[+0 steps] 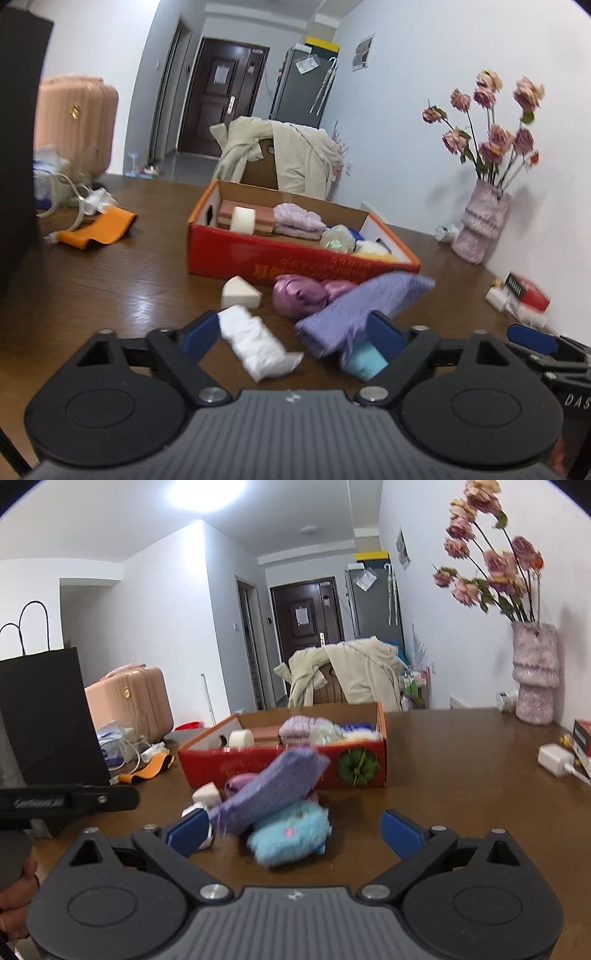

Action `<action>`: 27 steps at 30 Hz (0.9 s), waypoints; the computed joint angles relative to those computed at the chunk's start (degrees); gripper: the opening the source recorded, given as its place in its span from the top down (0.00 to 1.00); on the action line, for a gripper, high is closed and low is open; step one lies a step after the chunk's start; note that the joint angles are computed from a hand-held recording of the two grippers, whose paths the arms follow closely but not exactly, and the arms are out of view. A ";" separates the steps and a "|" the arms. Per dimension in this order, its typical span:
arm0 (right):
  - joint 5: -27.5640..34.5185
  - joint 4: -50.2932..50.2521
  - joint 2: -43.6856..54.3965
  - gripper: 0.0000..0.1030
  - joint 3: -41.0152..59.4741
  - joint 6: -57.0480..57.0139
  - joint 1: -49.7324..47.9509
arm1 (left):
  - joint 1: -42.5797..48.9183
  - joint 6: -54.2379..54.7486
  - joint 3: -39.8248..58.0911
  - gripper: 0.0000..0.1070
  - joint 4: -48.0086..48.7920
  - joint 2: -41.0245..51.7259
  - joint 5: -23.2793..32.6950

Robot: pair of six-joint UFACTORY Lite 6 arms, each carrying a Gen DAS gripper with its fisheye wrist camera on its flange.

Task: Organize soft objects
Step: 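Withdraw both grippers from the box toward the remaining items, then grasp the lilac fabric pouch with the right gripper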

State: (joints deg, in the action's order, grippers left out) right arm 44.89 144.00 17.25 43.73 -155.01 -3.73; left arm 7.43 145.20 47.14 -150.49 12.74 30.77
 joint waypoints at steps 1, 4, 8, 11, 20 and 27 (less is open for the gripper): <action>-0.75 -0.35 0.74 0.07 1.99 0.08 0.16 | -0.51 -0.16 2.67 0.25 -0.36 1.93 -0.95; -4.01 -3.20 4.26 0.12 10.51 4.05 0.69 | -2.27 1.17 10.79 0.27 -3.09 8.16 -3.52; -8.56 -10.34 13.72 0.19 27.09 13.66 2.56 | -3.64 -2.53 19.60 0.29 -0.44 15.35 -6.74; -12.40 -15.76 22.23 0.32 39.55 18.66 4.73 | -4.24 -7.59 24.61 0.29 4.04 19.63 -8.90; -15.14 -30.63 36.55 0.50 54.17 39.46 0.50 | -4.93 -25.39 32.88 0.23 21.13 26.95 -9.12; -8.30 -44.74 47.33 0.58 66.33 60.14 -5.05 | -4.49 -51.13 43.51 0.38 41.76 34.94 -5.77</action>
